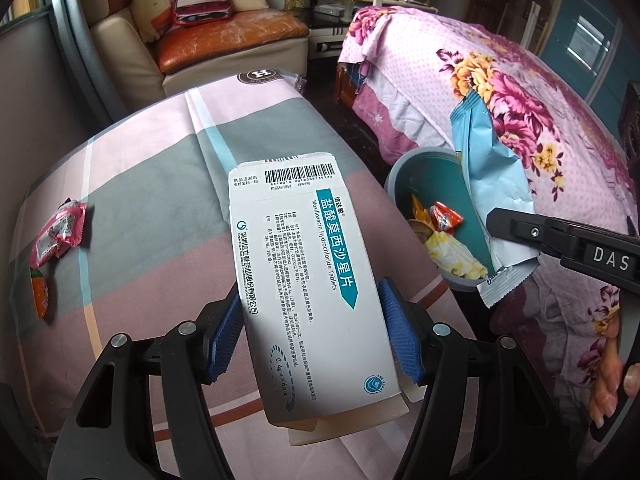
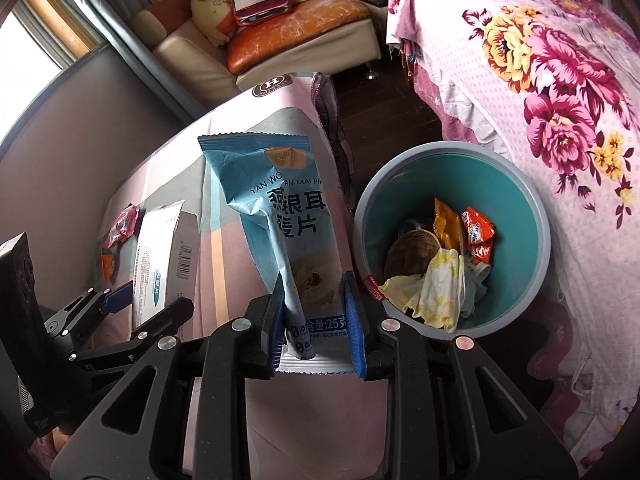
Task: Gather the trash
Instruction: 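Carry the box over the teal bin with left gripper while right carries the wrapper there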
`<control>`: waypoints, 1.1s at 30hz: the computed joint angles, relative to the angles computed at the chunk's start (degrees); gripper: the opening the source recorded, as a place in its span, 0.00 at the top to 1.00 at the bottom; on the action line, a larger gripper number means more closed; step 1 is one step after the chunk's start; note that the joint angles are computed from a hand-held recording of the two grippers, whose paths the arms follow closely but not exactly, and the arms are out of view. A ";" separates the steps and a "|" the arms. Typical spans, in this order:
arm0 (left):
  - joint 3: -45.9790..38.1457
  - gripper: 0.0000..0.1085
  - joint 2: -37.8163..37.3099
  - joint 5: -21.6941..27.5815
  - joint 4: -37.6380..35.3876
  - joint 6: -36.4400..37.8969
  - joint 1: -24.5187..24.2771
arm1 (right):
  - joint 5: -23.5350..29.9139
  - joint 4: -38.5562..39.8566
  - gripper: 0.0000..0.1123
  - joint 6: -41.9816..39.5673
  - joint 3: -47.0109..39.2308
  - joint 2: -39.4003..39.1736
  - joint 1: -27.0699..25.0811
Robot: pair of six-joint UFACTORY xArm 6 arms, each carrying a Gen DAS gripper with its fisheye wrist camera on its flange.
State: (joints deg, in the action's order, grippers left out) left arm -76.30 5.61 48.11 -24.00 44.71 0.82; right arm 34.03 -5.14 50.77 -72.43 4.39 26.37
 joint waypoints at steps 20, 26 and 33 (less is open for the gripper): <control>-0.78 0.39 0.64 -0.13 0.70 -0.14 -8.55 | -2.53 -4.18 0.77 7.22 14.30 -11.41 -6.48; -2.95 0.39 2.74 0.22 1.01 -0.71 -10.95 | -2.74 -3.76 0.77 7.40 16.61 -12.56 -8.50; -6.28 0.39 6.19 0.70 2.19 -1.42 -13.95 | -2.63 -2.48 0.77 6.37 17.63 -12.27 -10.05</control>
